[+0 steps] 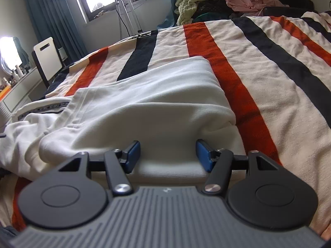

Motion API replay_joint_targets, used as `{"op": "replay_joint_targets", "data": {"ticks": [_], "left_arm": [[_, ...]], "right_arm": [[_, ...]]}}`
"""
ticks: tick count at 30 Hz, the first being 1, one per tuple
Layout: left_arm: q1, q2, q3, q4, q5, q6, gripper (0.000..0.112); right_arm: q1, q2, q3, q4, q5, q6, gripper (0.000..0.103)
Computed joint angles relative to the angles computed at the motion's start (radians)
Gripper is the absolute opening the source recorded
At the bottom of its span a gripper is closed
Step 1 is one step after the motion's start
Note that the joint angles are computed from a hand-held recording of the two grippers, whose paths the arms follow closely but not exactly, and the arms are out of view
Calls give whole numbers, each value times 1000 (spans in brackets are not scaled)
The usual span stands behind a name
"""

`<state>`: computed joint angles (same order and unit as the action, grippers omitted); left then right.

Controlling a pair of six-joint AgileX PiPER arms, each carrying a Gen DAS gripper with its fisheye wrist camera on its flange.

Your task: Fold clothes

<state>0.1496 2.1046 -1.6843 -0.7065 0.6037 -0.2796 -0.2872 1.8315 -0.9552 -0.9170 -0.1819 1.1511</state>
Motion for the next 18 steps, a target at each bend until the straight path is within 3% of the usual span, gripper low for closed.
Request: {"op": "replay_joint_targets", "data": {"ticks": [2, 6, 9, 12, 14, 16, 18], "left_arm": [[10, 29, -35, -2, -1, -15, 83], [-15, 33, -38, 71, -83, -73, 72], [-61, -2, -3, 206, -206, -131, 60], [-84, -29, 37, 268, -331, -147, 57], [-78, -12, 18, 245, -326, -136, 58], [-69, 23, -35, 287, -271, -195, 58], [-42, 42, -45, 204, -241, -144, 60]], "right_arm": [[3, 1, 1, 35, 3, -37, 62], [-3, -2, 9, 50, -10, -48, 62], [-4, -2, 6, 53, -10, -38, 62], [-5, -5, 12, 69, -17, -52, 62], [-10, -11, 23, 86, -28, -66, 62], [-18, -13, 28, 82, -38, -53, 62], [-21, -15, 32, 97, -43, -63, 62]]}}
